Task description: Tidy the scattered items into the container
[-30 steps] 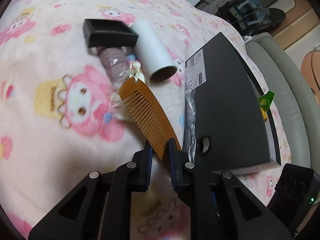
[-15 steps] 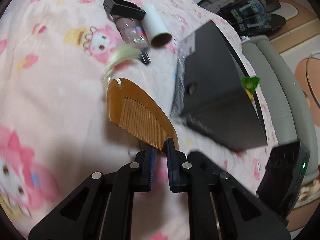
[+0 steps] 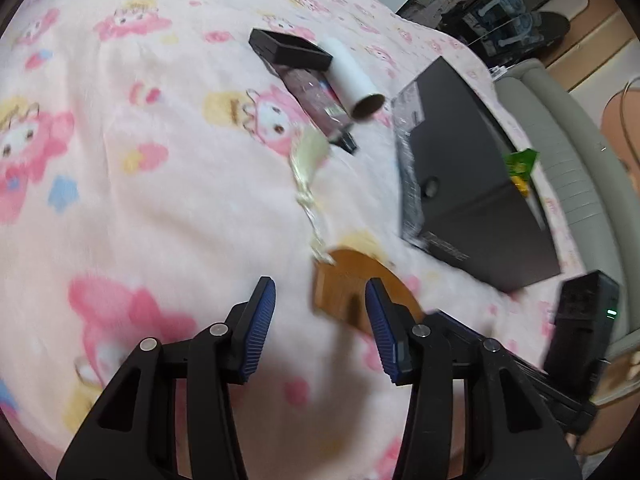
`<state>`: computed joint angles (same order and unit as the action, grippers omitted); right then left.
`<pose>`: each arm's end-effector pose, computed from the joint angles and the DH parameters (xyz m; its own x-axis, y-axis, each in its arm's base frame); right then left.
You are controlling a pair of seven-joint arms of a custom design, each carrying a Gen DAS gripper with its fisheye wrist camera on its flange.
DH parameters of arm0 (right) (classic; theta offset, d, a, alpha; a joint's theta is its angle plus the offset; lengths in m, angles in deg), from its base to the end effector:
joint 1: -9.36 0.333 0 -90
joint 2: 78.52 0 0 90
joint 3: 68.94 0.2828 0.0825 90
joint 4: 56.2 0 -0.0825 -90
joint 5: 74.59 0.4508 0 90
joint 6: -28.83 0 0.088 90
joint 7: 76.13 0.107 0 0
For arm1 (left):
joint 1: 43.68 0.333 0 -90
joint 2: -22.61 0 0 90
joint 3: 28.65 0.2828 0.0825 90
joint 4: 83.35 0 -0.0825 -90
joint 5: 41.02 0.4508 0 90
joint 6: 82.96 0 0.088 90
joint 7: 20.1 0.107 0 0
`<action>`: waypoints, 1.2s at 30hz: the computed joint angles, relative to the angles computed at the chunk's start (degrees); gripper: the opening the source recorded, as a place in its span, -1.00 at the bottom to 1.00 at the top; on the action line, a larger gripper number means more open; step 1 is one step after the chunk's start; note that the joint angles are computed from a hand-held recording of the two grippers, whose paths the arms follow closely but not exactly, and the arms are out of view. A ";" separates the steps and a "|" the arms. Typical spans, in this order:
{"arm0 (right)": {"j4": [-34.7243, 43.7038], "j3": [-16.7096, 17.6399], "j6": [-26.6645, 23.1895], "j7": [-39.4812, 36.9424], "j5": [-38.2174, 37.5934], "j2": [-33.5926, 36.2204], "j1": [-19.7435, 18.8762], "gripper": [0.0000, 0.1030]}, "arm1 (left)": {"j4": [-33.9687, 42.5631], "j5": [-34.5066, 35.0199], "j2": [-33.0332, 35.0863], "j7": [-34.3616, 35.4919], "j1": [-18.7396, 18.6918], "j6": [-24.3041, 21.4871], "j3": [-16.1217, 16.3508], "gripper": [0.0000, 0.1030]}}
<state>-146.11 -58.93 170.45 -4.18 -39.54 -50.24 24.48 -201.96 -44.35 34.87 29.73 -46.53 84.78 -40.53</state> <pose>0.7009 0.3088 0.3438 0.3655 -0.8028 -0.4711 -0.8979 -0.1708 -0.4057 0.6497 -0.1640 0.3292 0.3487 -0.8202 0.4536 -0.7418 -0.5373 -0.4013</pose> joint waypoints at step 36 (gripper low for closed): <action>-7.76 -3.31 1.81 0.78 -11.35 -7.52 1.77 -0.32 | -2.16 -11.91 -2.73 12.92 -1.64 -7.00 -3.47 -0.40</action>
<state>-153.87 -62.23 172.26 -3.40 -50.89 -57.75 26.24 -204.12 -56.26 32.14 42.66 -48.17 77.78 -44.01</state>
